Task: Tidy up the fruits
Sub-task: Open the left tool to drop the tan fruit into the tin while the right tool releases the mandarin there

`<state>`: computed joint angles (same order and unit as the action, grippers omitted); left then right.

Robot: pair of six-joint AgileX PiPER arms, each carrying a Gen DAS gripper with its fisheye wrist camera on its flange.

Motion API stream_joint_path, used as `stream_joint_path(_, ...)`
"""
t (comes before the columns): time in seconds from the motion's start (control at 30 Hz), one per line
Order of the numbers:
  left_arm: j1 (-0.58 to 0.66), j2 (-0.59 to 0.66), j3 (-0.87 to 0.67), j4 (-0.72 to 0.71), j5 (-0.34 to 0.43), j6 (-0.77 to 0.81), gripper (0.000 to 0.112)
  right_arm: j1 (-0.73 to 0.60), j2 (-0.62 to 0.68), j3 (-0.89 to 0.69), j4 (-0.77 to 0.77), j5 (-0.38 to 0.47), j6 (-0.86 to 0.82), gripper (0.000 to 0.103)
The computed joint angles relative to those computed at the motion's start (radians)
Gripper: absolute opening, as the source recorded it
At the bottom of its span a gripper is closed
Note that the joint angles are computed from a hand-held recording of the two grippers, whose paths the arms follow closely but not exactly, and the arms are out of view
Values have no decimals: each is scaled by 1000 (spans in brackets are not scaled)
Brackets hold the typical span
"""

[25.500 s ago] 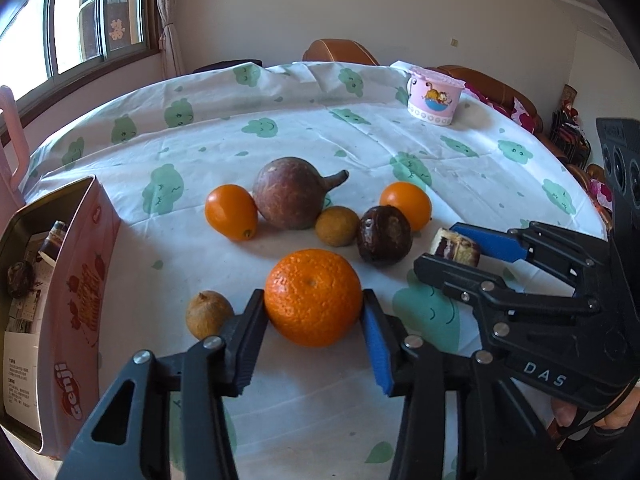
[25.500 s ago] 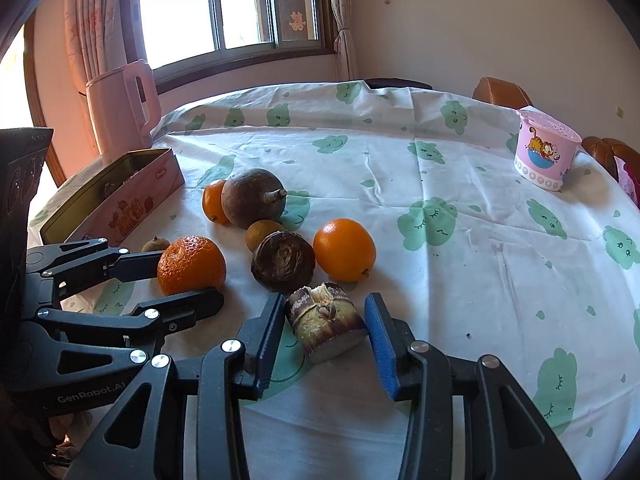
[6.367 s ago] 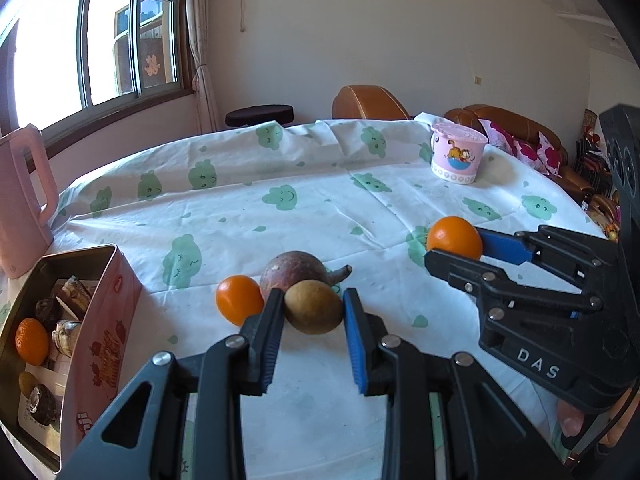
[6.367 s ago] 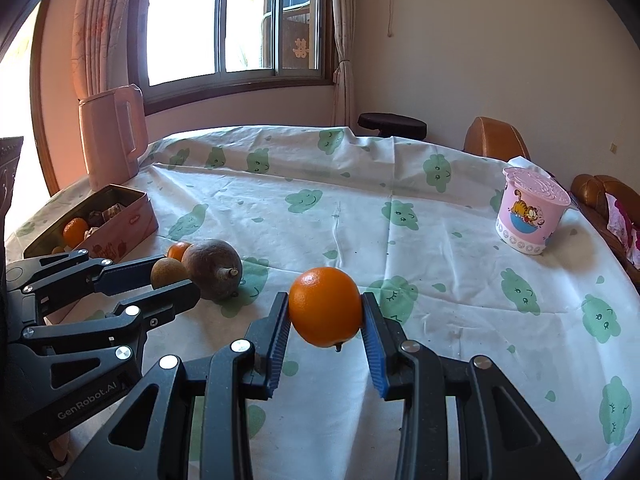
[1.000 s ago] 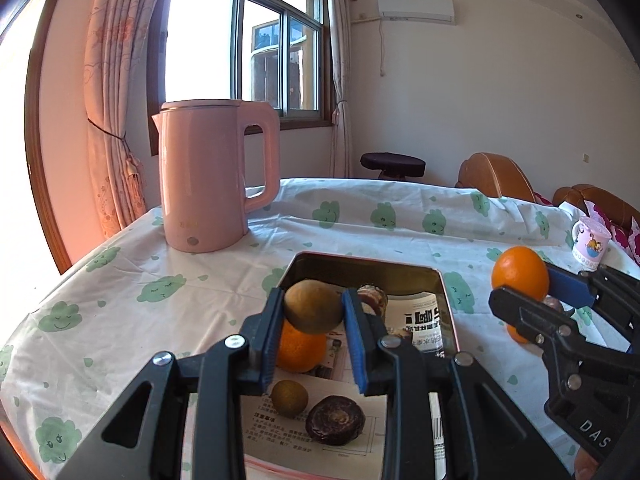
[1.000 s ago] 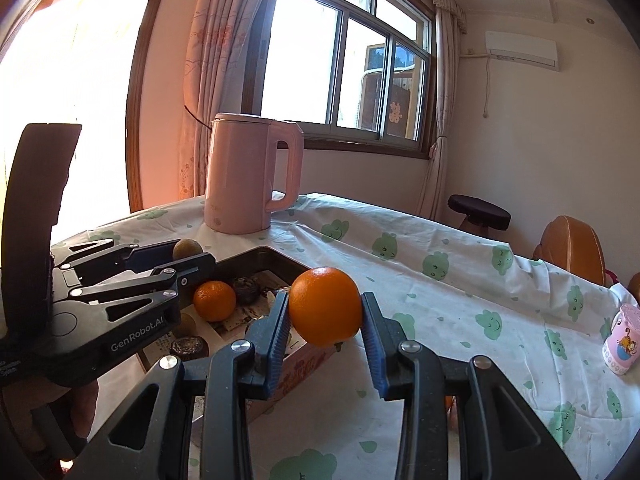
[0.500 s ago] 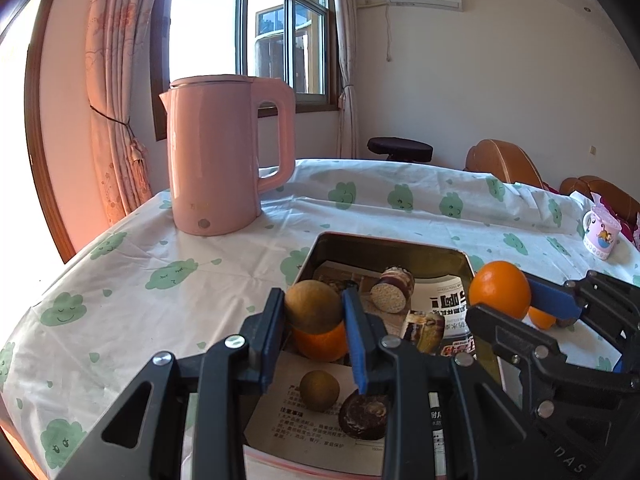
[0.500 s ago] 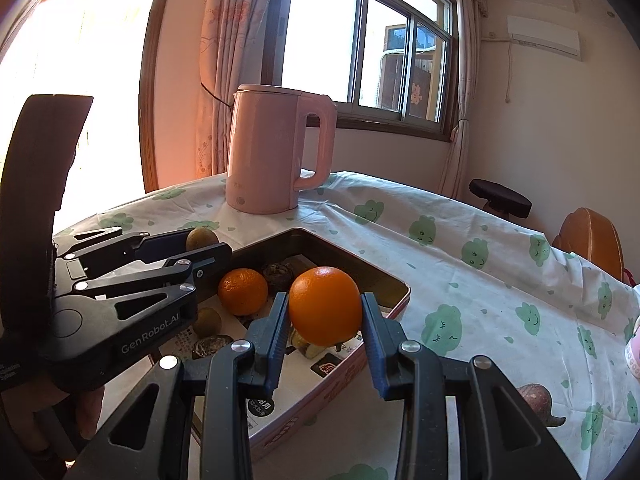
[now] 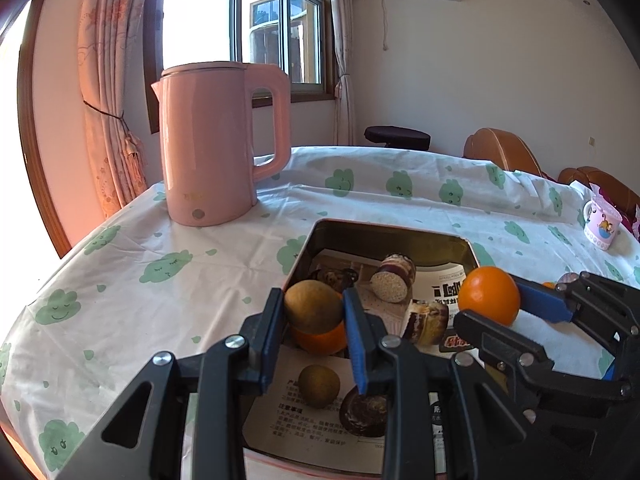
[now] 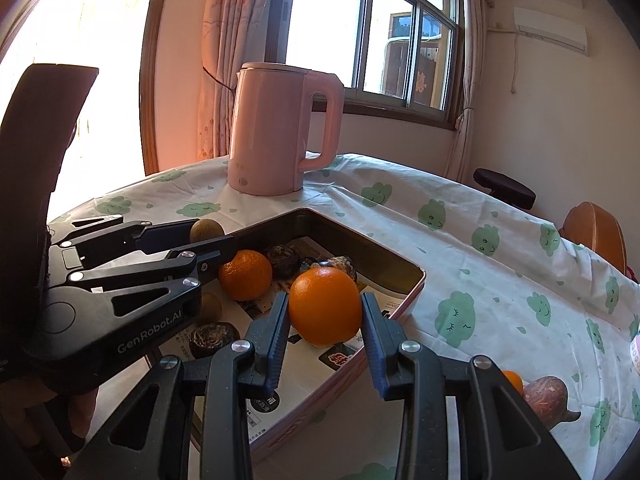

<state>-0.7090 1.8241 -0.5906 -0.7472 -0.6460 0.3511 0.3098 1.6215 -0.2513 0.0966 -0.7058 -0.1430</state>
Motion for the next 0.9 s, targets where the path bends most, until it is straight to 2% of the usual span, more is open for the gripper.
stream_joint_path(0.43,6,8,-17,6,35,21,31,-9,18,-44,-14,80,5,37)
stream_joint_path(0.9,47,23,-63,28,139,32,32,-12,37,-78,-18,136,2,37)
